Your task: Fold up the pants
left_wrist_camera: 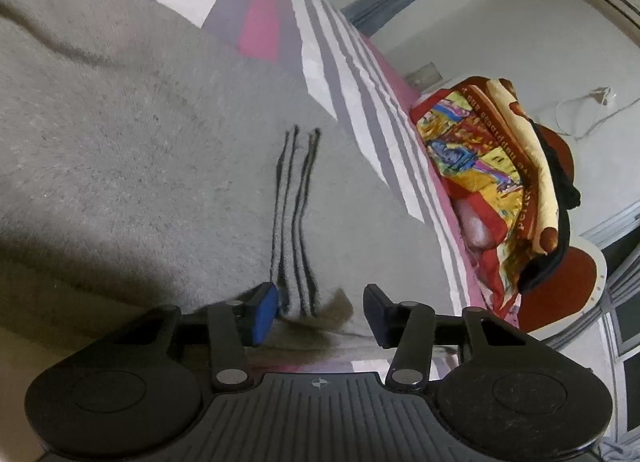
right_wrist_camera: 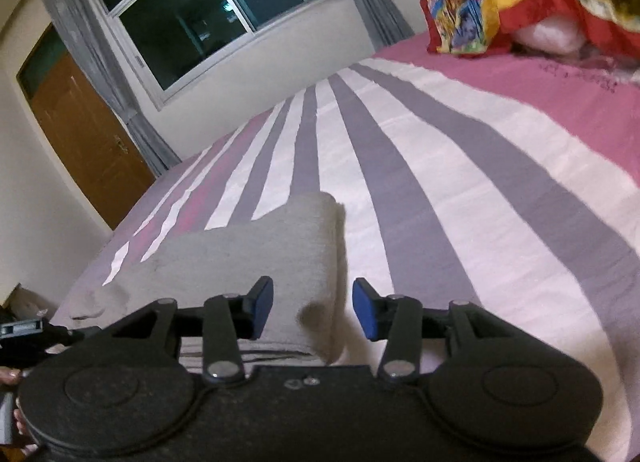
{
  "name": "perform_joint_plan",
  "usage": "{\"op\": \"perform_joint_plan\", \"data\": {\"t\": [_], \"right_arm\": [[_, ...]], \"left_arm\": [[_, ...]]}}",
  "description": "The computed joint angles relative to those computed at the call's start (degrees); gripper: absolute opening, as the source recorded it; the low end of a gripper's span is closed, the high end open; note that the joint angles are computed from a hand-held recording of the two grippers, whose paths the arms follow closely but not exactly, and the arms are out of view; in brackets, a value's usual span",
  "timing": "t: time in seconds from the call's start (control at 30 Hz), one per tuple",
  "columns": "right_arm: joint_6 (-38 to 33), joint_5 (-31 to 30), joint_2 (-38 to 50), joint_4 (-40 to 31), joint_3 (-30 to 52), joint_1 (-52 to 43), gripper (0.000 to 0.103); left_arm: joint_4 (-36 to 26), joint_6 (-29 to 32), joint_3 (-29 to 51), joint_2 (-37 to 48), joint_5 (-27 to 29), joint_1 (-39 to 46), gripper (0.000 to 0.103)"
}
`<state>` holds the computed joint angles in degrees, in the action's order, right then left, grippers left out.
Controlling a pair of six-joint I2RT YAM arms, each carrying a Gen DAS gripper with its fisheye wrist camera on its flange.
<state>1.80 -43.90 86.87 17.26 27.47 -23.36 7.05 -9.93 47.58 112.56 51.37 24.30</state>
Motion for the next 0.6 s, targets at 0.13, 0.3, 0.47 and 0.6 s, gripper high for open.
{"op": "perform_joint_plan", "data": {"t": [0.13, 0.3, 0.47, 0.6], "right_arm": [[0.9, 2.7, 4.1, -1.2, 2.2, 1.5, 0.045], [3.7, 3.5, 8.2, 0.9, 3.6, 3.0, 0.046], [4.3, 5.4, 8.7, 3.9, 2.5, 4.6, 0.050], [3.7, 5.0, 7.8, 3.5, 2.1, 4.2, 0.051]], "left_arm": [[3.6, -3.5, 1.8, 4.2, 0.6, -1.0, 0.036], [5.0, -7.0, 3.7, 5.7, -1.2, -3.3, 0.019], [9.6, -10.5, -0.9, 2.5, 2.4, -1.8, 0.016], [12.9, -11.0, -5.6, 0.1, 5.3, 0.4, 0.016]]}}
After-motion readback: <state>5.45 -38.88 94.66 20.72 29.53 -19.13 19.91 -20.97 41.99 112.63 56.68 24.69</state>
